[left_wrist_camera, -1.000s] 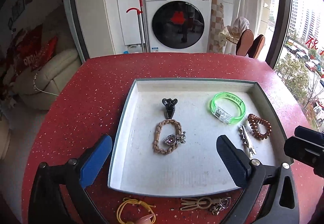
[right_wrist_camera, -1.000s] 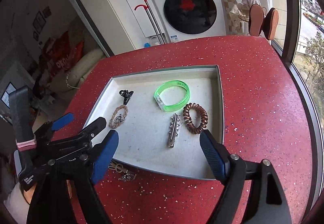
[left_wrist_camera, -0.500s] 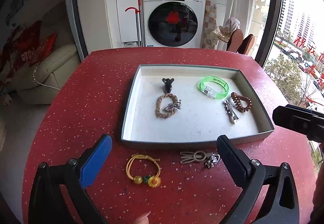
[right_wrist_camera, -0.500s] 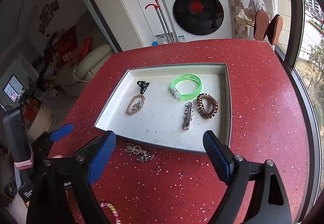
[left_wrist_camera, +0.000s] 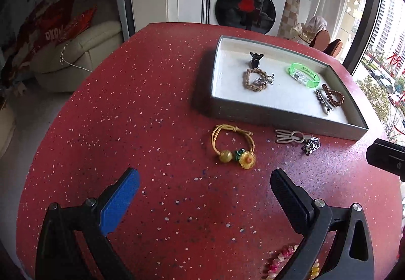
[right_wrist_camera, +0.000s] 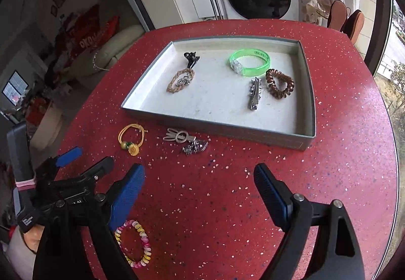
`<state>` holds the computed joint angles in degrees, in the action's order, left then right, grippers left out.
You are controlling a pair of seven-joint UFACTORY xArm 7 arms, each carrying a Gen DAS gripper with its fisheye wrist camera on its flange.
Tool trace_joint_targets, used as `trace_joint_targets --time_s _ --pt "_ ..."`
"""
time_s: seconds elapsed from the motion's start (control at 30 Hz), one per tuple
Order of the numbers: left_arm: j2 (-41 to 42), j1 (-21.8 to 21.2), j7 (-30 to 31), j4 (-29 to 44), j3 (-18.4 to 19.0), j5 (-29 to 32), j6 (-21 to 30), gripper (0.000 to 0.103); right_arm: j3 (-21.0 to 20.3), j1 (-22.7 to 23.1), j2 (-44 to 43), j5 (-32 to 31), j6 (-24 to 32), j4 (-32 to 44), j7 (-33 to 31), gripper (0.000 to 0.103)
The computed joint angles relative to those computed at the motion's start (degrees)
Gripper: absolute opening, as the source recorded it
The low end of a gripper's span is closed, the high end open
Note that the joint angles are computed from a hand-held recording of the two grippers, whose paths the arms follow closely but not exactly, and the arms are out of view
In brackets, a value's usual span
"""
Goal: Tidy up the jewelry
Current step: 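Lift both open tools out of the tray toward the remaining jewelry, then grasp the silver charm pendant with the right tool while the left tool grasps the yellow sunflower hair tie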
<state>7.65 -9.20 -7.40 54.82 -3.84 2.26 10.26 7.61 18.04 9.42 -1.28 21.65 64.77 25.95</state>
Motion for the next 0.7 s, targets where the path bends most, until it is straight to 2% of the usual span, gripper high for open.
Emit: trace_joint_targets --time_s 0.2,0.7 --pt "2.23 -1.15 -3.9 1.69 1.7 3.75 0.36 0.103 -1.6 1.93 2.45 -6.14 2.18 2.35 5.03 0.09" --pt "7.72 -1.01 -5.63 7.47 1.26 2.11 2.93 0.103 -2.97 3.94 9.06 -10.97 5.09 9.15 7.67 0.081"
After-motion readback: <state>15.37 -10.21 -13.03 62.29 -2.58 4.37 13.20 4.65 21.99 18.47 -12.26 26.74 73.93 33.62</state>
